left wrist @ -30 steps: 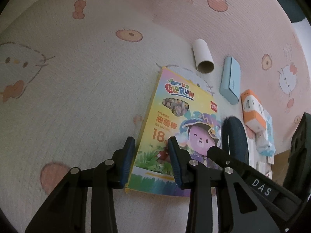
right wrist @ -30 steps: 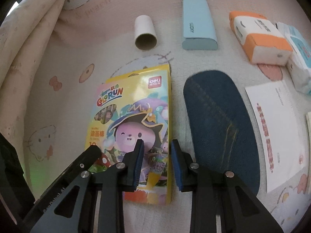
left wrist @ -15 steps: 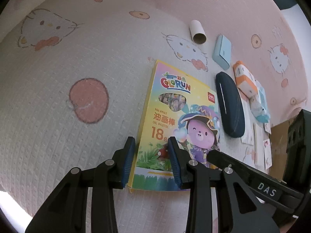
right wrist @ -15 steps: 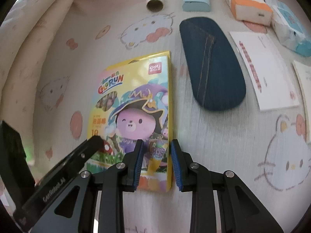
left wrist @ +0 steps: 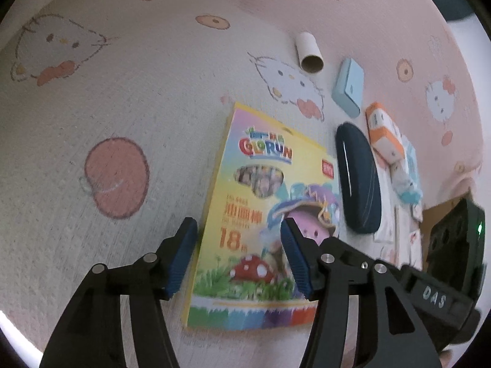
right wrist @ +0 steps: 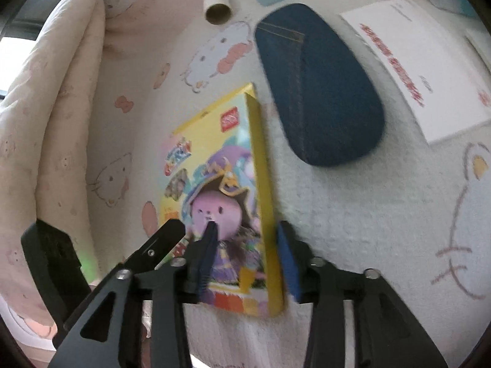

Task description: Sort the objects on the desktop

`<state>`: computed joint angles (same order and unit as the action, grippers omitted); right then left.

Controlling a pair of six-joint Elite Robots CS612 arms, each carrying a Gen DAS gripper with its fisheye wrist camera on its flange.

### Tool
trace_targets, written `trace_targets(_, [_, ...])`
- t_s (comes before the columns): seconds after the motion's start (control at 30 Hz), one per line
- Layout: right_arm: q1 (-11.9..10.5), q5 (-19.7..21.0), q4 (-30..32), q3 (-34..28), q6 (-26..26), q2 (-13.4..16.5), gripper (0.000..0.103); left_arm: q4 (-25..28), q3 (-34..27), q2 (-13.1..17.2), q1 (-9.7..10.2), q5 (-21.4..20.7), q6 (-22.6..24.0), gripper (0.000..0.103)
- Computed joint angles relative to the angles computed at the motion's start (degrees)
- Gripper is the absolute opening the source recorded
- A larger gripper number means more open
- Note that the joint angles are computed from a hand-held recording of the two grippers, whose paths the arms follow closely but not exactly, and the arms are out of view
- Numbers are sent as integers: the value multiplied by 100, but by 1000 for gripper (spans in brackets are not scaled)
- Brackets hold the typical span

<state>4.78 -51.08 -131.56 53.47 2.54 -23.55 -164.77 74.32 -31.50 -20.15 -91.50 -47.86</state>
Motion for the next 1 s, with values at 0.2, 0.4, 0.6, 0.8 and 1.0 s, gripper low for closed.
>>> trace_targets(0.2, [14, 150, -282, -35, 51, 71, 57, -19, -189, 115, 38, -39, -5, 60])
trace_targets(0.4, [-2, 272, -462, -69, 298, 132, 57, -312, -83, 115, 71, -207, -189, 60])
trace_targets(0.6, [-6, 148, -339, -91, 404, 132, 39, -580, 119, 66, 192, -833, -558, 59])
trace_targets(0.8, [50, -113, 871, -672, -511, 261, 39, -237, 89, 19, 113, -596, -420, 61])
trace_targets(1.0, [39, -80, 1220, -899, -622, 357, 40, 267, -3, -25, -121, 365, -615, 63])
